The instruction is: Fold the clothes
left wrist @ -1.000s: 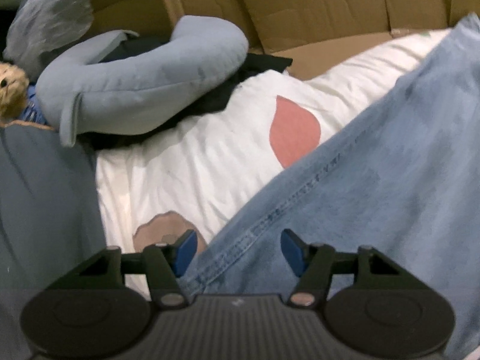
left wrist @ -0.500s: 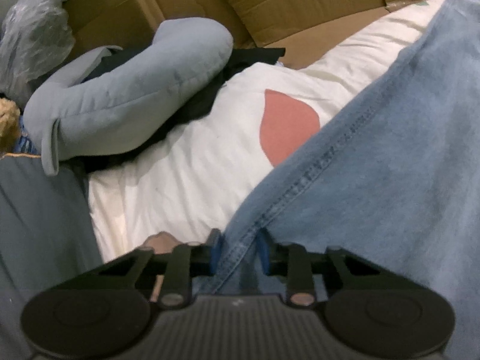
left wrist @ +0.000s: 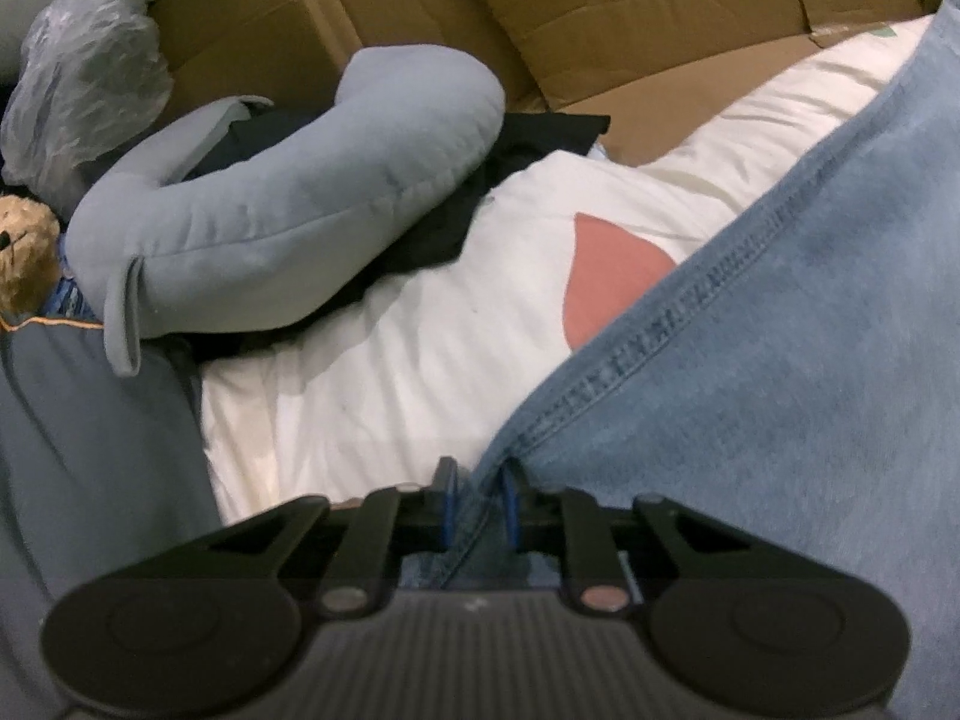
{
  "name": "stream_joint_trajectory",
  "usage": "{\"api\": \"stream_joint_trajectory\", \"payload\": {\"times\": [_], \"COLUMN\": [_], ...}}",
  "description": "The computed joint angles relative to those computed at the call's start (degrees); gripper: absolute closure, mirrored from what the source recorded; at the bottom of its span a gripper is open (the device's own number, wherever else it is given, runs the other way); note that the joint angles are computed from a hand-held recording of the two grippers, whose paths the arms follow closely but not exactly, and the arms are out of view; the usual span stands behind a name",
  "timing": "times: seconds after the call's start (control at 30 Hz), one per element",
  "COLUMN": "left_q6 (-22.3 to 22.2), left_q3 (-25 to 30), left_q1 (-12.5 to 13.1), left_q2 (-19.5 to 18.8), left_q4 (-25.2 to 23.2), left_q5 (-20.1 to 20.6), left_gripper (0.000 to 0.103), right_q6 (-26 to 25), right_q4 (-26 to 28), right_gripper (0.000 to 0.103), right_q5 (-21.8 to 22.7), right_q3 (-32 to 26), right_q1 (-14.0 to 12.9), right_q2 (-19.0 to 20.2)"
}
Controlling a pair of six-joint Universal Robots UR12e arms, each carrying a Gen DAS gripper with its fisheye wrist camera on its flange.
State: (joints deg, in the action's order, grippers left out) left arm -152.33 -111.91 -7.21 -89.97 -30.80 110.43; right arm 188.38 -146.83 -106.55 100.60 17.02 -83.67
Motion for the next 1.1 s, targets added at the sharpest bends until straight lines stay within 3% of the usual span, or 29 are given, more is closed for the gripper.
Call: {"api": "stream_joint_trajectory", "payload": {"times": [0.33,0.47,0.57,0.83,1.1], "left_q6": [-5.68,-5.19,-7.12,-9.13,-9.12], "left_q3": [1.22,0.69,1.18,2.05,1.67], "left_q1": [1.63,1.25,1.04,0.81,-1.54], "left_q2": [0.31,0.65,0.85,4.16,7.69], "left_q4": [-3.14,0.31,0.95,-7.24,-18.08], "left_q5": [-3.55,-3.48,-3.39,-10.87,-14.5], "left_gripper": [0.081,0.078,0.068,0.065,0.055], "right_q6": [2.29,4.6,6.95,12.22,17.02], "right_q4": [1.42,2.29,3.71,5.27,1.21], "right_gripper": [0.033,0.033,0.033,0.033,0.034], "right_q5": [-0.72,-0.18,0.82,4.55,10.03], "right_q3": [1.5,2.1,2.56,4.33,6.39], "right_q1": [0.86,0.92,0.81,-0.41,-2.62], "right_q2": [-2.25,-3.03,-3.63,-5.11,-5.61]}}
